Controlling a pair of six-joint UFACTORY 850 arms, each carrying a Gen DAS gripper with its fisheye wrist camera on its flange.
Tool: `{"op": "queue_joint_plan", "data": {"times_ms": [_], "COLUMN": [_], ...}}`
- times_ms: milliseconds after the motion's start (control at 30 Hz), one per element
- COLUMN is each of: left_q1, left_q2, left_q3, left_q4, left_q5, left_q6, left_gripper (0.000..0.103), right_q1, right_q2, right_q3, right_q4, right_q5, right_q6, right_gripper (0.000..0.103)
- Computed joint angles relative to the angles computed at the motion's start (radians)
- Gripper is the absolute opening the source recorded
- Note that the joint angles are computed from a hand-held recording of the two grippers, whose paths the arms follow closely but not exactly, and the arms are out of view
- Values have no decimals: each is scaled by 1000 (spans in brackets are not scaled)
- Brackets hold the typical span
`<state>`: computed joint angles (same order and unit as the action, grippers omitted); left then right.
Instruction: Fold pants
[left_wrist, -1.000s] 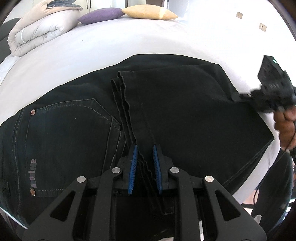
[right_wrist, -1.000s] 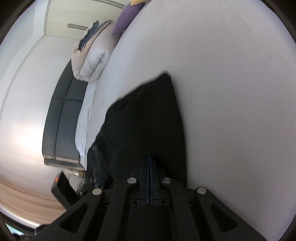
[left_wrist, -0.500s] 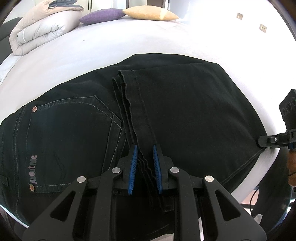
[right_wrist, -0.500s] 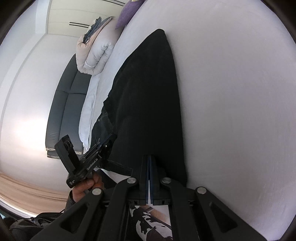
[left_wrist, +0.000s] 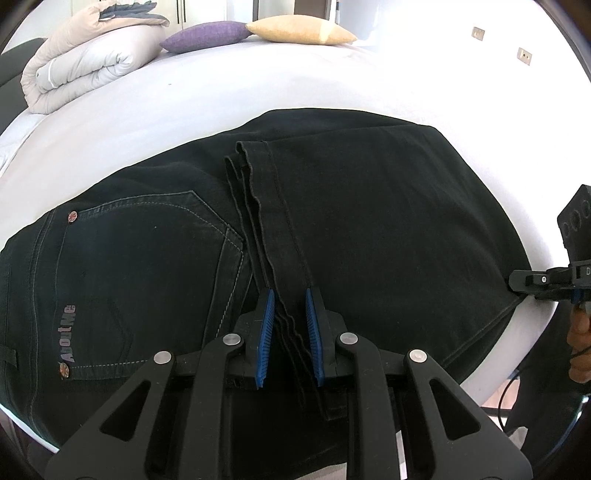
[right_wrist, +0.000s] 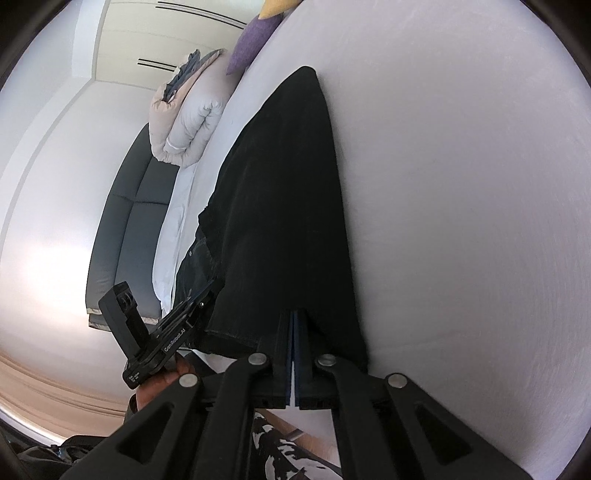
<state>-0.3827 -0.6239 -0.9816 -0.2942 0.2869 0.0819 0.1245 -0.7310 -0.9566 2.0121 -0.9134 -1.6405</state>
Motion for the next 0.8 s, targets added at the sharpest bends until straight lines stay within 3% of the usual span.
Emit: {"op": "queue_joint_plan", "data": {"times_ms": [133,200,300,333,367,433,667,700,800], "left_q1": [1,16,53,70,84,114,281,295,352], "left_q2": [9,30,79,106,133,191,274,275,274], "left_q3": [14,45,119,160,198,296,521,538,580], "left_q4": [32,157,348,405,422,404,531,521,499], "left_q5": [17,43,103,141,175,283,583,613,691], "left_q6": [-40,-183,-442,-524,-564,-619,-972,-990,-1050], "left_gripper": [18,18,28,43,71,85,85,85,85], "right_q1": [7,9,6,6,7,9,11,16,31], "right_q2": [6,7,5,6,6,8,16,26,68], "right_q3": [8,11,12,11,10,9,28,36,71], "right_q4": [28,42,51,51,53,60,105,118,174], "right_q5": [14,14,10,11,14,19,0,6,-24], "right_q6": [-17,-20,-20,-18,-14,-16,-33,-46,-86], "right_gripper": [0,0,0,0,0,0,0,2,49]}}
